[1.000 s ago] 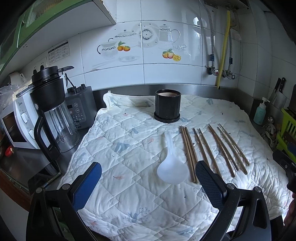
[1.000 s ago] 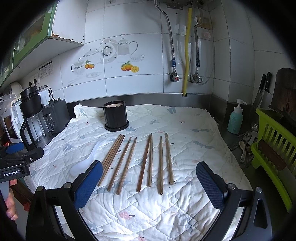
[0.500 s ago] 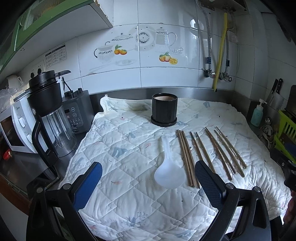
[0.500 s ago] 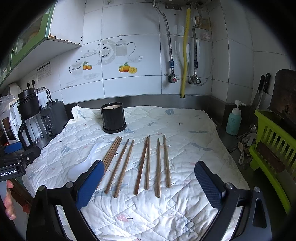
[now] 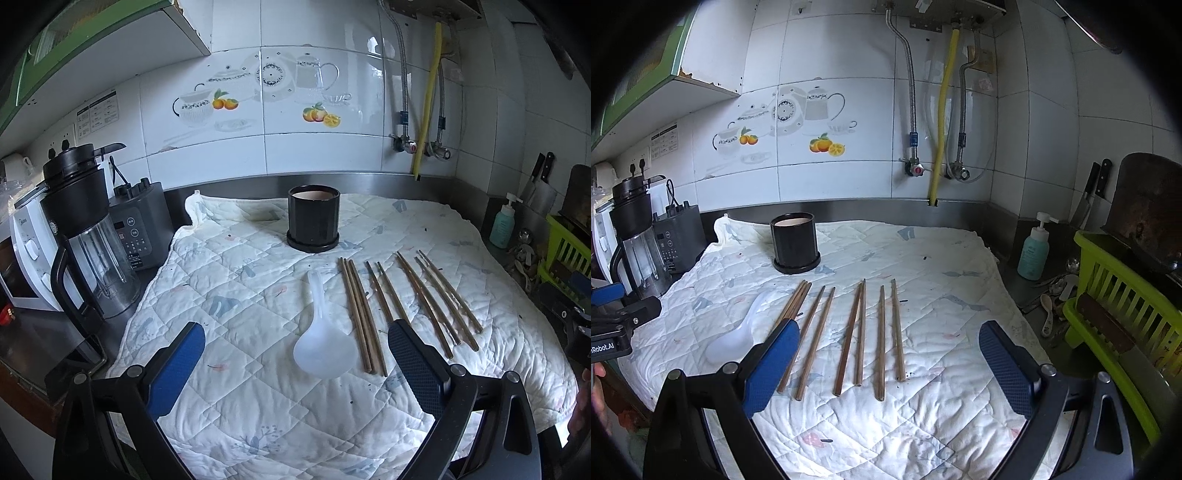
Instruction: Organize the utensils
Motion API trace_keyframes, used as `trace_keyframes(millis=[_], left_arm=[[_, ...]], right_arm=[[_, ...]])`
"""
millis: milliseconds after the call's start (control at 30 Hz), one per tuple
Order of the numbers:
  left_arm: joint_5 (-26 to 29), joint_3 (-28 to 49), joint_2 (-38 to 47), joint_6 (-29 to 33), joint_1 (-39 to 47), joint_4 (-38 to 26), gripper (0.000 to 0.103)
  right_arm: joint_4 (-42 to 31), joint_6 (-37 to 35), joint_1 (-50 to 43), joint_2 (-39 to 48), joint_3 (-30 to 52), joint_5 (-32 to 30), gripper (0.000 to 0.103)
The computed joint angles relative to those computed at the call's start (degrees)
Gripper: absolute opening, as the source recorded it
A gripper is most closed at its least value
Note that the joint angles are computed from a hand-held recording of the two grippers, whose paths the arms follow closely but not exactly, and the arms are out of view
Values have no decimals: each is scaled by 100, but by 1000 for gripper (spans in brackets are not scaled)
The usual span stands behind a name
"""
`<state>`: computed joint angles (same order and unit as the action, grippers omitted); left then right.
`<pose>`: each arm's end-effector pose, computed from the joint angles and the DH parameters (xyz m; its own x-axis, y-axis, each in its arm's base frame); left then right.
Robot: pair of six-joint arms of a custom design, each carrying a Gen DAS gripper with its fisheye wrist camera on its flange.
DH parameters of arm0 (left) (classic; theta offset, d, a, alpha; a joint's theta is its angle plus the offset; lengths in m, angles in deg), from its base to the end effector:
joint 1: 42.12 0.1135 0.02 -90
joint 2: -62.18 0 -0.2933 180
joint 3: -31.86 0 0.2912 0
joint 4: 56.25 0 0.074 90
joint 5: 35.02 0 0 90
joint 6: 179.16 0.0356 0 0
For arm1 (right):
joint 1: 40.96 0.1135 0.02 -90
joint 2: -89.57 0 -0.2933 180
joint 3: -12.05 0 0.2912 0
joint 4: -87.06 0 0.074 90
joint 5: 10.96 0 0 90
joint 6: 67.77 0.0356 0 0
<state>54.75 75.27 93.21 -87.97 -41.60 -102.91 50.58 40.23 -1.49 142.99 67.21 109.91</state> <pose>0.1437 0.0014 0.2654 -0.5634 0.0157 -0.8261 -0.0007 0.9998 0.0194 0.1831 0.1271 0.2983 -0.4864 -0.0569 -0.8719 -0.0734 0.9970 -0.0241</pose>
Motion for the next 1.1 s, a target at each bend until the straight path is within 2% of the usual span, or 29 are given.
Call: trace_keyframes(millis=[467,567,733,900,1100], left_arm=[[495,-188,34,251,386,47,103],[488,-288,53,318,326,64,99],[574,-494,142,425,347,119,85],[675,-675,348,497,364,285,76],[858,-855,770,610,459,650,72]], right_arm=[[6,-39,-101,37,39,-244,103],[32,-20,-110,73,28,-291,103],[91,-25,-164,133,-16,-399,103],[162,-27,-180,237,-36,-507,103],[279,-64,-174,366,-89,-643,102]])
